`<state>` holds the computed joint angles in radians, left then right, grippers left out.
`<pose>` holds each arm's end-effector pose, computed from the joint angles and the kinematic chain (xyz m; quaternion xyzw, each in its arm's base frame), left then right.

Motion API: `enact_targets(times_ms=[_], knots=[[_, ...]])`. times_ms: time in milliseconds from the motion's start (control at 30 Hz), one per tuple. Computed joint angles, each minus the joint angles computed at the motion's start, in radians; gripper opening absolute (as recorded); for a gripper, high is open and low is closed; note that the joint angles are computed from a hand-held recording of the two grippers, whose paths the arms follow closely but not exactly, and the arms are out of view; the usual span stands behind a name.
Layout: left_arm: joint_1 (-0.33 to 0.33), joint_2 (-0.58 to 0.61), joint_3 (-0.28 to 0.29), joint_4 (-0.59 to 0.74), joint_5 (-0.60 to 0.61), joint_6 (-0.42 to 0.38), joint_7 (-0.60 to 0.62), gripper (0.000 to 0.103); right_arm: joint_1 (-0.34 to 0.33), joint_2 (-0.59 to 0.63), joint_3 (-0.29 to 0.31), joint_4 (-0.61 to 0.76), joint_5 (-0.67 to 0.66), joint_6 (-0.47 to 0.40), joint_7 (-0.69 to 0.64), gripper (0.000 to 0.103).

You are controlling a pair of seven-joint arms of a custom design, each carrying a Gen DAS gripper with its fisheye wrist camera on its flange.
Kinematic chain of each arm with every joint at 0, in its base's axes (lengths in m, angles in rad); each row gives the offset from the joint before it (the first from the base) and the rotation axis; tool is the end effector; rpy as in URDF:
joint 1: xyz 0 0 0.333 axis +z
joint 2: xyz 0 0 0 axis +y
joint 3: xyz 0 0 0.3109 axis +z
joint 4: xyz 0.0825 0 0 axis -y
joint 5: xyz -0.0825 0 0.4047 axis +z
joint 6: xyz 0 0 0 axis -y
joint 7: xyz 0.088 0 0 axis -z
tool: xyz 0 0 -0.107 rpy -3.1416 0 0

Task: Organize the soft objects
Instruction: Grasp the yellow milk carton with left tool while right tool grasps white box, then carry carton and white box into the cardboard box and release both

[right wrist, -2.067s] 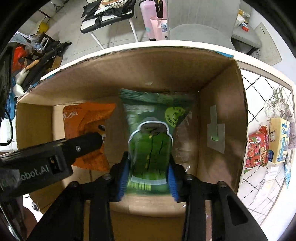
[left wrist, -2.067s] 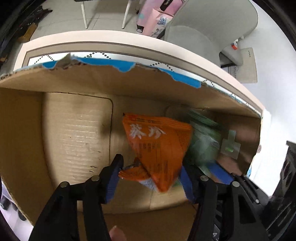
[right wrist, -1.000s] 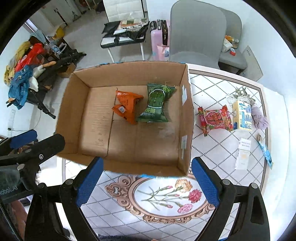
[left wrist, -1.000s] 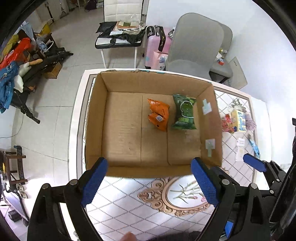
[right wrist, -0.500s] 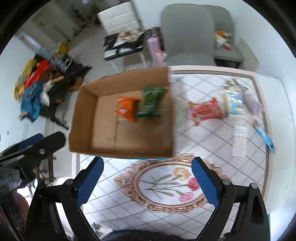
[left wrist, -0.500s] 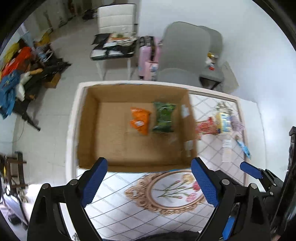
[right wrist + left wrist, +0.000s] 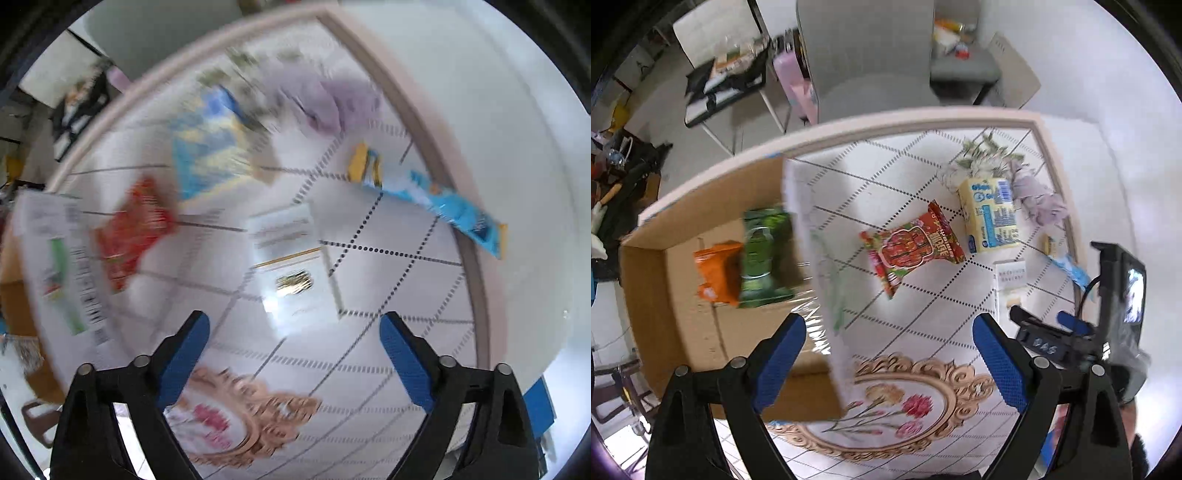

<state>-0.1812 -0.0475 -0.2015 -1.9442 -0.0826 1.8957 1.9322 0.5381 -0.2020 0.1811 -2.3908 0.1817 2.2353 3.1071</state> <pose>0.5219 -0.2181 0.4886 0.4136 -0.9098 0.0234 0.0252 0.3646 0.3265 0.3827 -0.3149 0.9473 0.0590 0.0030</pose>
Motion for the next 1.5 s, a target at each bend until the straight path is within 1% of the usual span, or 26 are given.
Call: enact_targets(times_ms=[100,167,200,233,267,300,367,433,500,667,733,833,867,900,933,967,1000,1067,1167,1267,1400,1500], knots=[[-0.023,0.064,-0.021,0.027,0.044,-0.010,-0.068,0.093,-0.002,0.049,-0.018,-0.022,0.053,0.058,-0.074,0.090],[-0.039,0.103,-0.026,0.053,0.061,-0.030,-0.099,0.093,-0.006,0.080,-0.023,-0.023,0.085,0.077,-0.124,0.080],[-0.047,0.121,-0.028,0.067,0.067,-0.039,-0.116,0.093,-0.009,0.092,-0.022,-0.012,0.083,0.063,-0.137,0.080],[-0.055,0.139,-0.029,0.082,0.069,-0.049,-0.126,0.093,-0.014,0.099,-0.018,0.004,0.059,0.037,-0.136,0.074],[-0.063,0.155,-0.031,0.097,0.070,-0.059,-0.136,0.093,-0.017,0.110,-0.015,0.026,0.040,-0.002,-0.135,0.062],[-0.072,0.173,-0.033,0.113,0.073,-0.067,-0.148,0.093,-0.021,0.103,-0.015,0.027,0.034,-0.023,-0.135,0.062],[-0.091,0.216,-0.039,0.154,0.062,-0.088,-0.161,0.093,-0.030,0.062,-0.020,-0.018,0.057,-0.015,-0.127,0.062],[-0.114,0.265,-0.046,0.195,0.054,-0.109,-0.179,0.093,-0.039,-0.007,-0.028,-0.090,0.071,-0.001,-0.108,0.062],[-0.137,0.322,-0.050,0.244,0.045,-0.135,-0.198,0.093,-0.046,-0.058,-0.040,-0.136,0.078,-0.009,-0.106,0.062],[-0.200,0.465,-0.047,0.355,0.056,-0.192,-0.265,0.093,-0.061,-0.129,-0.063,-0.189,0.078,-0.029,-0.122,0.062],[-0.222,0.504,-0.042,0.378,0.069,-0.200,-0.290,0.092,-0.071,-0.148,-0.074,-0.205,0.072,-0.033,-0.133,0.062],[-0.243,0.527,-0.037,0.377,0.088,-0.185,-0.313,0.092,-0.086,-0.164,-0.096,-0.227,0.084,-0.014,-0.165,0.062],[-0.249,0.526,-0.036,0.368,0.096,-0.173,-0.316,0.092,-0.094,-0.165,-0.103,-0.227,0.084,-0.016,-0.178,0.062],[-0.249,0.521,-0.039,0.354,0.092,-0.158,-0.313,0.091,-0.088,-0.175,-0.092,-0.228,0.091,-0.022,-0.165,0.062],[-0.248,0.515,-0.042,0.342,0.086,-0.144,-0.305,0.084,-0.090,-0.176,-0.094,-0.230,0.092,-0.021,-0.170,0.062],[-0.255,0.505,-0.041,0.327,0.104,-0.133,-0.303,0.067,-0.095,-0.190,-0.101,-0.243,0.091,-0.023,-0.183,0.062],[-0.261,0.487,-0.041,0.305,0.120,-0.110,-0.301,0.061,-0.096,-0.194,-0.100,-0.246,0.092,-0.024,-0.185,0.062],[-0.253,0.448,-0.048,0.258,0.109,-0.067,-0.283,0.060,-0.099,-0.202,-0.099,-0.248,0.088,-0.029,-0.188,0.061],[-0.238,0.365,-0.055,0.174,0.096,-0.013,-0.255,0.060,-0.087,-0.178,-0.070,-0.210,0.073,-0.033,-0.151,0.061],[-0.213,0.263,-0.064,0.088,0.053,0.025,-0.214,0.060,-0.075,-0.209,-0.053,-0.191,0.049,-0.063,-0.120,0.061],[-0.162,0.101,-0.060,-0.027,-0.055,0.038,-0.128,0.060,-0.065,-0.232,-0.039,-0.148,0.006,-0.093,-0.092,0.061],[-0.126,-0.025,-0.039,-0.099,-0.148,0.020,-0.062,0.060,-0.056,-0.242,-0.018,-0.084,-0.040,-0.139,-0.066,0.061]])
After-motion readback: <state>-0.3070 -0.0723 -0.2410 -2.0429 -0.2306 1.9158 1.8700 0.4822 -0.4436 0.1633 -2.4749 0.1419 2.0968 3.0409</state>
